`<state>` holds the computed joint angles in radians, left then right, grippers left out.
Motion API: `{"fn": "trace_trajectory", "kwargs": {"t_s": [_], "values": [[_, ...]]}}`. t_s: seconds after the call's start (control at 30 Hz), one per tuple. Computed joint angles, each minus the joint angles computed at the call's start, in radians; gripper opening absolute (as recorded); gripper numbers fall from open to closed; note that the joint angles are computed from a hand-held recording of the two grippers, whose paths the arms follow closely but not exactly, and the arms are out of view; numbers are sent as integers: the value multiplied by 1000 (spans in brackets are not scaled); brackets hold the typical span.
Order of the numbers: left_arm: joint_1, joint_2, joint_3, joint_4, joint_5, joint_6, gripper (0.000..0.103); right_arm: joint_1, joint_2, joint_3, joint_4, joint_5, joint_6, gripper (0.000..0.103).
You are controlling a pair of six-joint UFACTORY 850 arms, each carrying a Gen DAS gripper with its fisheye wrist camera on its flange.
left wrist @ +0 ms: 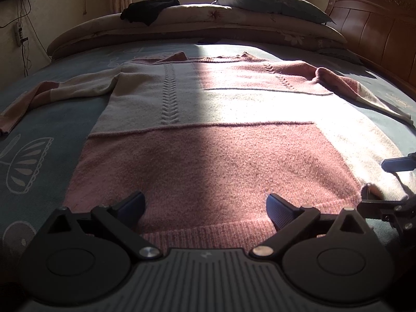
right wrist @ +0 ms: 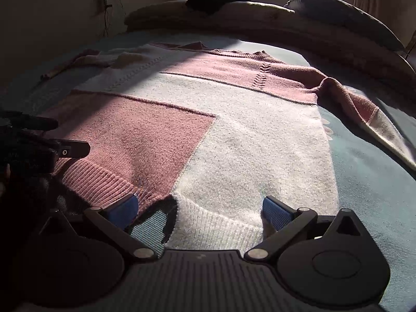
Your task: Fold clothes
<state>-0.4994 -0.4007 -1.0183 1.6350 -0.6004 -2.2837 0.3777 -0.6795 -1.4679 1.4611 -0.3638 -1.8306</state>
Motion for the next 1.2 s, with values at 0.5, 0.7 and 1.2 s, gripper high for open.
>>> {"fn": "trace_trajectory", "kwargs": {"t_s": [0.5,0.7,1.2], "values": [[57,-108,-209,111,133,132,99,-71,37,22,372,-100,-177,103],[3,-156,-218,103,65,189,99,-134,16,-25,404,-113,32,103],[-38,-190,-311,164,108,336,99,-134,19,-22,475,-97,30,103]]}}
